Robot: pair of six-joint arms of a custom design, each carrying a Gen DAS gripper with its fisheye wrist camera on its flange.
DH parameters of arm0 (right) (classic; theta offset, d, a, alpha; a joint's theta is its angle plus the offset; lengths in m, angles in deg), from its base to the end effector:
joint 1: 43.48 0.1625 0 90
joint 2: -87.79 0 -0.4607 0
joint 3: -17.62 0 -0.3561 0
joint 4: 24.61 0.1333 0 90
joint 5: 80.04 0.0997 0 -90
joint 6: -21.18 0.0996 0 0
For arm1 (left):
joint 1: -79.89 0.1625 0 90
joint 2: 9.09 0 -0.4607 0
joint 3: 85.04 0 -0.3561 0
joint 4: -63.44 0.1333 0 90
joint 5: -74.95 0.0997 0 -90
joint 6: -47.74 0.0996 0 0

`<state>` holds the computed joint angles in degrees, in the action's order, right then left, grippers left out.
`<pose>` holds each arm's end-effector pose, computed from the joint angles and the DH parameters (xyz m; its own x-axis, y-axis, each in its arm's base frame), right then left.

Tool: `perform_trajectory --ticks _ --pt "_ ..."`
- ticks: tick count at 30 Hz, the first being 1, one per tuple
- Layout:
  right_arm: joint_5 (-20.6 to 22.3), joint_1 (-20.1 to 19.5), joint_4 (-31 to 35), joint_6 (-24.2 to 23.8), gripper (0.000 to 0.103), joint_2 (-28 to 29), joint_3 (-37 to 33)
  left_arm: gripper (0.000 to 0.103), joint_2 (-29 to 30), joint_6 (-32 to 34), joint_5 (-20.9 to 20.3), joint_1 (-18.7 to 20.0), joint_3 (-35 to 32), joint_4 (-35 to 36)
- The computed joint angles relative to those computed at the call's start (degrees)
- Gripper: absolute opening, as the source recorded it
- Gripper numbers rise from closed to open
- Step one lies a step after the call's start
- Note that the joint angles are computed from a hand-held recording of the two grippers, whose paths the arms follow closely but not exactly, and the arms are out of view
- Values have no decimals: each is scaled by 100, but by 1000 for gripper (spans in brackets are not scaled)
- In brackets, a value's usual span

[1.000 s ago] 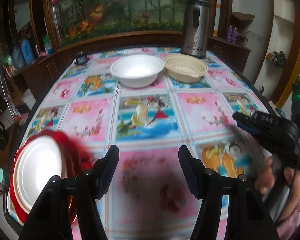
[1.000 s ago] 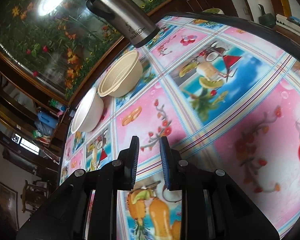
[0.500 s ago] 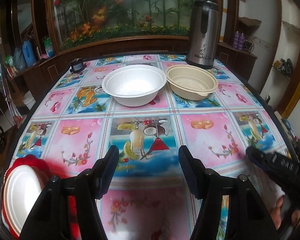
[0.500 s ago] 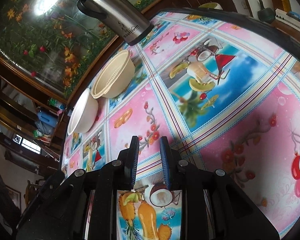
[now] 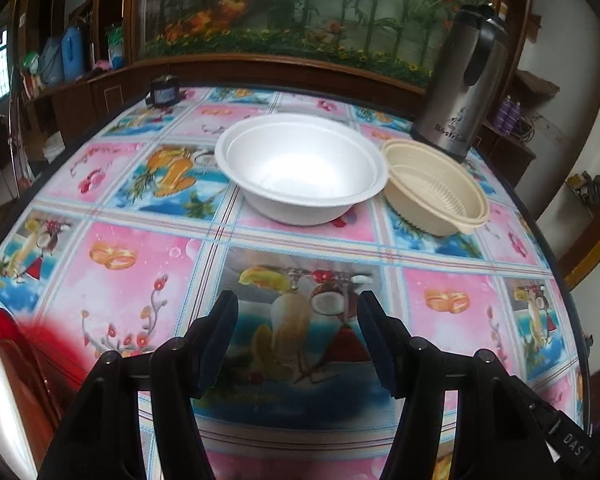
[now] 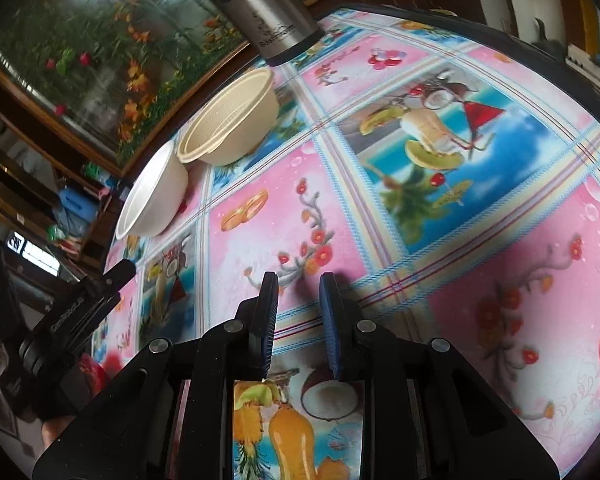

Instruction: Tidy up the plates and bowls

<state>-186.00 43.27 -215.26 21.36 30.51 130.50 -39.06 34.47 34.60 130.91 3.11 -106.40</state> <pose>0.0724 -0.5935 0.2592 -0.9487 0.2510 0.1920 0.0430 0.7046 -0.7083 -0.2798 -0.6783 0.0669 -0.7963 0.0177 -0.6047 0.4129 0.7465 -0.5218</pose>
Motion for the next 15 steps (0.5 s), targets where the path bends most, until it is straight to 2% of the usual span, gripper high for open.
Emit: perform_trajectory --ticks 3,7,15 --pt "-103 53 -56 -146 21 65 -26 62 -69 -233 -144 83 -35 277" --pt "-194 81 -200 -189 21 103 -10 62 -169 -195 -222 67 77 67" --pt "-348 153 -907 -350 21 164 134 62 -305 -160 -490 92 190 -203"
